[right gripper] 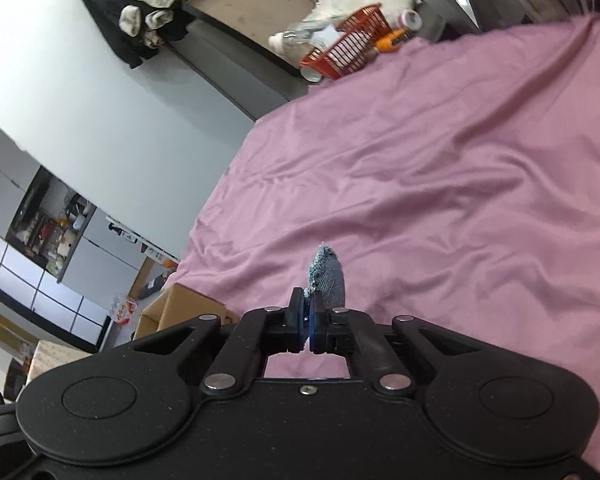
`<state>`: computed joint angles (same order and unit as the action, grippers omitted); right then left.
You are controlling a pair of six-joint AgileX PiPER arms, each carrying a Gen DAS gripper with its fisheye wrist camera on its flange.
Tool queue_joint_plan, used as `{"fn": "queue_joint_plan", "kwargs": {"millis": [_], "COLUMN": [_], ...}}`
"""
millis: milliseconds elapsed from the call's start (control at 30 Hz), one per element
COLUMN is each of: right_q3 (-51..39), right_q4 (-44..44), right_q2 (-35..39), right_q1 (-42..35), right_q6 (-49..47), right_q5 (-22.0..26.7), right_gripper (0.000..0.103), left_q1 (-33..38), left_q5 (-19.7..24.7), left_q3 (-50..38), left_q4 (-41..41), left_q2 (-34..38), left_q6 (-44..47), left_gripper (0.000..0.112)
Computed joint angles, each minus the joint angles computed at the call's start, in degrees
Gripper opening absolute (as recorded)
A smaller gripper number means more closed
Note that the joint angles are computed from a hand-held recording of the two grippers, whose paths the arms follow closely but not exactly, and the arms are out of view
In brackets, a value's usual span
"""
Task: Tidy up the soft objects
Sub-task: 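Carry the tissue pack with the left gripper while the right gripper carries the small plush to the box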
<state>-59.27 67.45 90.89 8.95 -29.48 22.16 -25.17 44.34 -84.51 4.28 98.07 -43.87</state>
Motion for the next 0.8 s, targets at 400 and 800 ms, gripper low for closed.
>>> {"fn": "queue_joint_plan", "kwargs": {"millis": [400, 800], "right_q3": [-7.5, -16.6], "right_q4": [-25.7, -47.0], "right_q2": [-3.9, -1.1], "right_q1": [9.2, 19.2], "right_q6": [27.4, 50.5], "right_q5": [-0.2, 0.7], "right_gripper": [0.002, 0.002], "left_q1": [4.1, 14.0], "left_q5": [2.1, 4.9], "left_q3": [2.7, 3.8], "left_q4": [-1.9, -8.6], "left_q2": [-9.0, -14.1], "left_q6": [3.3, 13.1], "left_gripper": [0.046, 0.046]}}
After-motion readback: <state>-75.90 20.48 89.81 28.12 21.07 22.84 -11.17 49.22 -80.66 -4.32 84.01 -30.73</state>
